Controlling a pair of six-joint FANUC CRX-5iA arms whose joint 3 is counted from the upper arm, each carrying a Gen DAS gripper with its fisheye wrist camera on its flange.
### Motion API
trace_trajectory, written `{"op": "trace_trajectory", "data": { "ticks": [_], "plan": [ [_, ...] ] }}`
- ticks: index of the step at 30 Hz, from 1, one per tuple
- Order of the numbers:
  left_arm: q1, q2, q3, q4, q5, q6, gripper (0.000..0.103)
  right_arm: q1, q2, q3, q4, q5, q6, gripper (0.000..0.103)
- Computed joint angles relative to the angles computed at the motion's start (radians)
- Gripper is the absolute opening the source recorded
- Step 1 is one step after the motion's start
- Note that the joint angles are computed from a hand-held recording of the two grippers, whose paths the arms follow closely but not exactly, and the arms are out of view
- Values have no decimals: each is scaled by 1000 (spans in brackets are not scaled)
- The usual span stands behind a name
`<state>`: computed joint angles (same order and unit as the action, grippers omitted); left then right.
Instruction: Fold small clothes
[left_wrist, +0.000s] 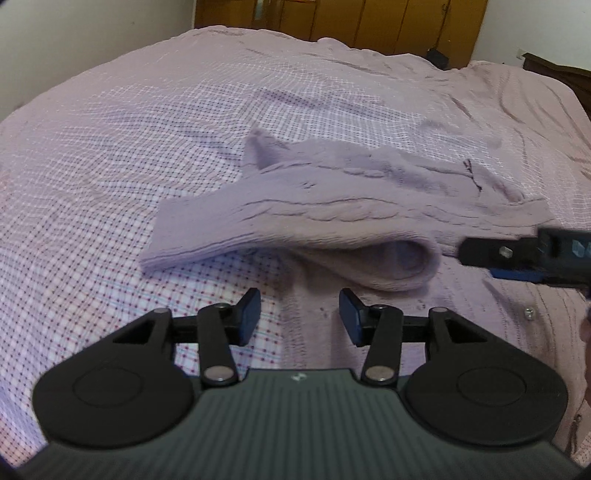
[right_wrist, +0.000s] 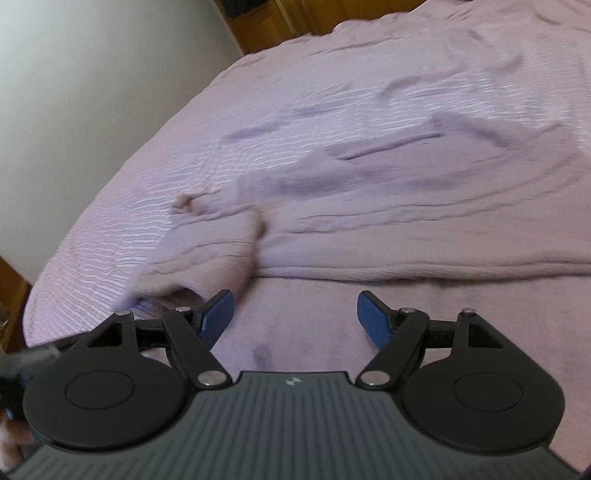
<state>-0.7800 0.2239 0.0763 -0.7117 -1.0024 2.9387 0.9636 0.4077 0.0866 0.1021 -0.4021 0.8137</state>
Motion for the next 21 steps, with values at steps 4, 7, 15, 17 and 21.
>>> {"op": "trace_trajectory", "data": {
  "ticks": [4, 7, 15, 17, 21],
  "plan": [
    [-3, -1, -6, -21, -3, 11, 49, -5, 96, 179, -146, -107, 145, 79],
    [-3, 1, -6, -31, 0, 17, 49, -11, 150, 270, -188, -169, 178, 79],
    [13, 8, -9, -35, 21, 29, 49, -34, 218, 410, -333, -241, 300, 43],
    [15, 12, -6, -36, 21, 33, 49, -26, 221, 411, -311, -239, 309, 20],
    [19, 13, -7, -38, 25, 31, 49, 13, 175, 312, -107, -123, 286, 15]
  ]
}}
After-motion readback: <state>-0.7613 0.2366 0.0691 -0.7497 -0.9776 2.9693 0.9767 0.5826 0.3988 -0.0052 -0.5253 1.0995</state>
